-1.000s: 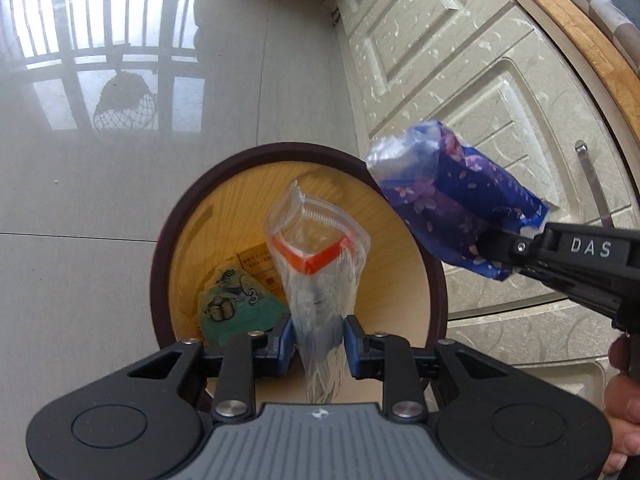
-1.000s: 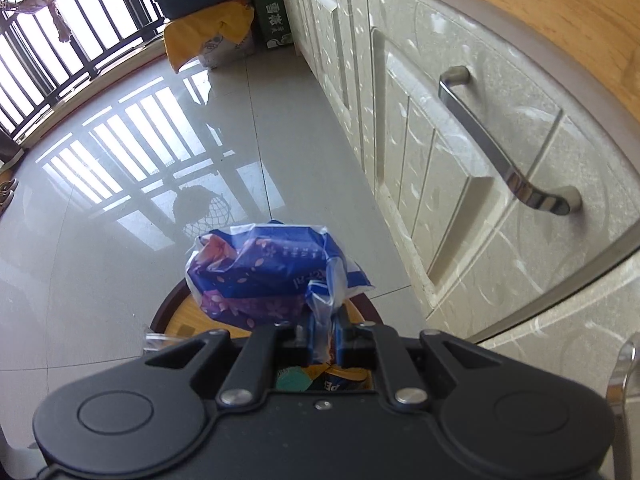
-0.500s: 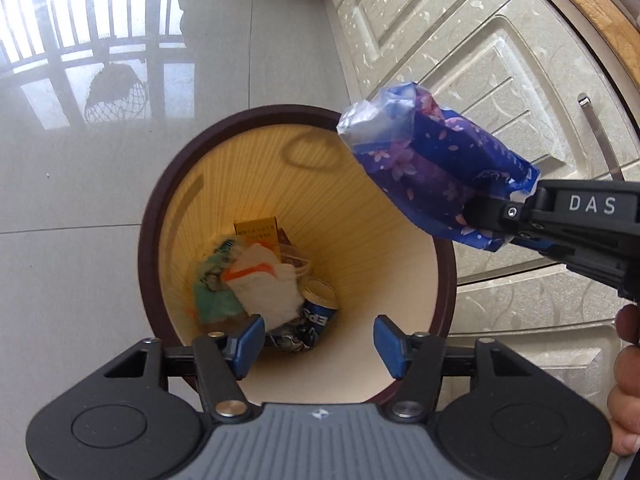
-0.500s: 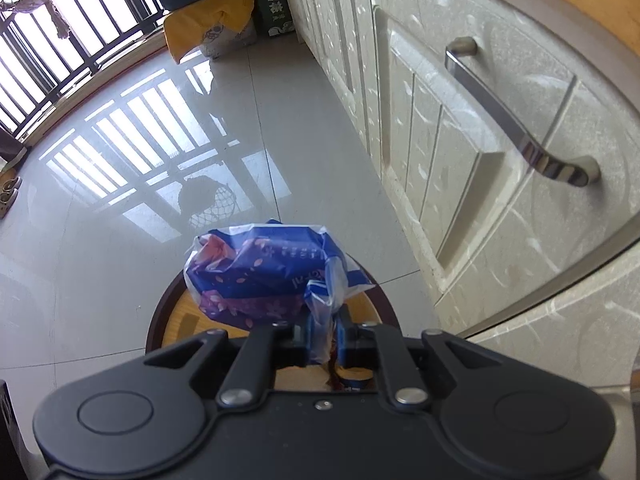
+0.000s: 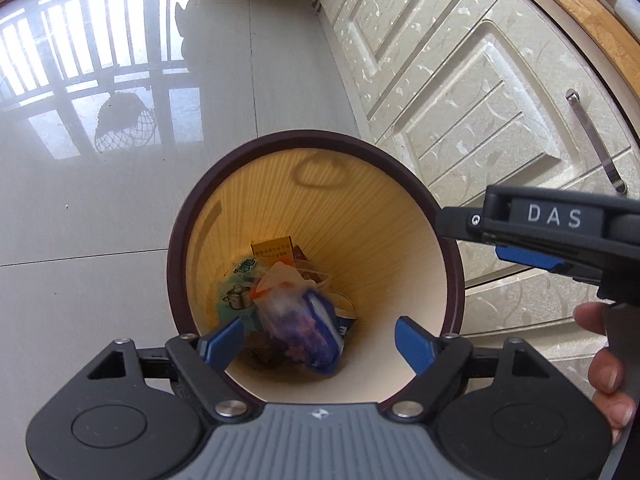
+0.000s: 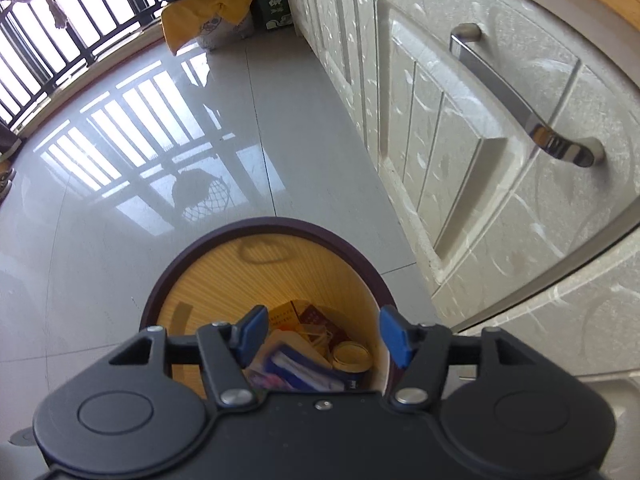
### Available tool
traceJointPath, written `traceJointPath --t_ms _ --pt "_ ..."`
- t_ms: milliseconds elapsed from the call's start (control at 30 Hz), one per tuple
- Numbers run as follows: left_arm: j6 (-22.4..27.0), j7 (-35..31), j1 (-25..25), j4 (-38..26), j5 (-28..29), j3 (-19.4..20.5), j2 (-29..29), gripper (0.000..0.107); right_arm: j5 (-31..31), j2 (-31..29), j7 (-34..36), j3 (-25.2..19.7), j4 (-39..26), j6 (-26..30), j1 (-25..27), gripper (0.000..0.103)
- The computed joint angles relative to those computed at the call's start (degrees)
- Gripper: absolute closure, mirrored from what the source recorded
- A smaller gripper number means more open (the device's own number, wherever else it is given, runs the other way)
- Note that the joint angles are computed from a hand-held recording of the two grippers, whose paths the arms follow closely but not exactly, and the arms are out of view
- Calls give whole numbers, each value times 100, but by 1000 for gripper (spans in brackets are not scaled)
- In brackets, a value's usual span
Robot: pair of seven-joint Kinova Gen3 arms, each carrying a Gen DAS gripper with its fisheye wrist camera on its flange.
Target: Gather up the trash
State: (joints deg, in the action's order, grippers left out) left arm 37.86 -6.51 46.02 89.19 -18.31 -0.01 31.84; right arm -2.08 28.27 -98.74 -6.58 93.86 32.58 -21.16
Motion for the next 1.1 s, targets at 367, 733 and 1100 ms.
traceJointPath --t_ms 367,733,1100 --pt "329 192 94 -71 -104 6 -28 9 132 -110 203 -2 96 135 -34 19" --pt "793 347 142 -160 -246 86 -88 5 166 -279 690 -69 288 149 68 2" --pt "1500 678 235 -240 -461 180 -199 5 336 -527 736 55 565 47 10 0"
